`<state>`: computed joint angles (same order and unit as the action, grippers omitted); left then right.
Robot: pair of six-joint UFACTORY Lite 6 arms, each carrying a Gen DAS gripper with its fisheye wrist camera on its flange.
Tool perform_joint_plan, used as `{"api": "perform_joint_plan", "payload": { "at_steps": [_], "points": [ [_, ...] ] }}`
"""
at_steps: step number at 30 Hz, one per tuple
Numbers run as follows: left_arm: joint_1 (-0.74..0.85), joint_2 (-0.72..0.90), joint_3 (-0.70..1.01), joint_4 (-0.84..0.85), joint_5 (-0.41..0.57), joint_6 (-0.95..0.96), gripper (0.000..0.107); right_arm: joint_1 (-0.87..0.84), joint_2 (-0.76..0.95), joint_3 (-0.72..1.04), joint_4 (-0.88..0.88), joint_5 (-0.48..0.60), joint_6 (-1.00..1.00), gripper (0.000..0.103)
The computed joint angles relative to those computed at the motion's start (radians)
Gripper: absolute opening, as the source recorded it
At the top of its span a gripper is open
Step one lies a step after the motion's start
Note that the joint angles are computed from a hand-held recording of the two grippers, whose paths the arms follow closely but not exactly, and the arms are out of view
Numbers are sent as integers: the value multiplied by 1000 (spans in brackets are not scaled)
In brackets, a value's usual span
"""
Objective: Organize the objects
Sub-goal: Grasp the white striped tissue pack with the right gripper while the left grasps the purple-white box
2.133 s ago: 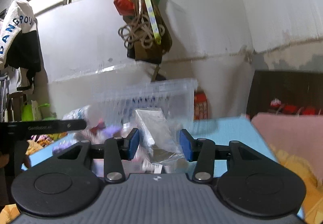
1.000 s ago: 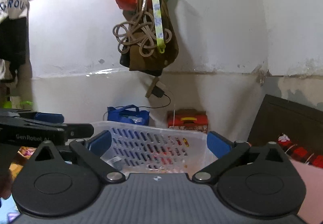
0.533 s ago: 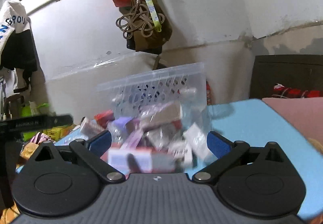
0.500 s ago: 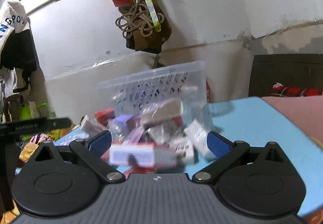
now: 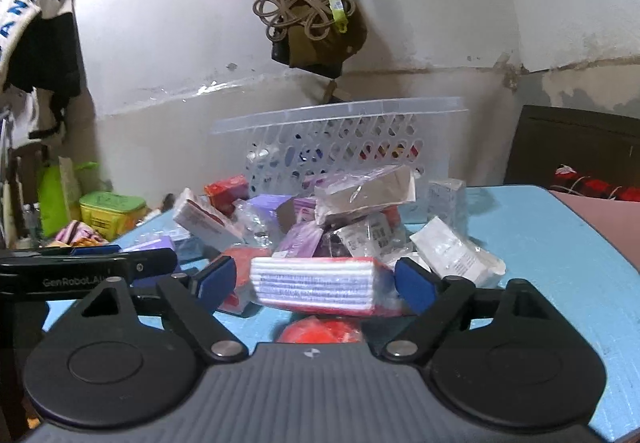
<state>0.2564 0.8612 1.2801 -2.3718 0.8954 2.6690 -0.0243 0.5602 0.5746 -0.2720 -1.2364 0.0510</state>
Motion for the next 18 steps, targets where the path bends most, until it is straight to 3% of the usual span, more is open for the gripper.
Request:
{"api": "perform_joint_plan", "payload": {
  "at_steps": [7,9,10,18],
  "points": [
    [-36,5,-21,-53,-8,80,86,17,23,27,32,35,-27,86],
    [-34,5,-22,-47,-6,68,73,8,27,20,19,15,-22,85],
    [-37,-2,-32,-66,-12,89,56,0,26,14,5,3,-15,85],
    [-23,-33,-97,-81,56,110,52,-89,3,-34,-93,-101,44,84]
  ]
}}
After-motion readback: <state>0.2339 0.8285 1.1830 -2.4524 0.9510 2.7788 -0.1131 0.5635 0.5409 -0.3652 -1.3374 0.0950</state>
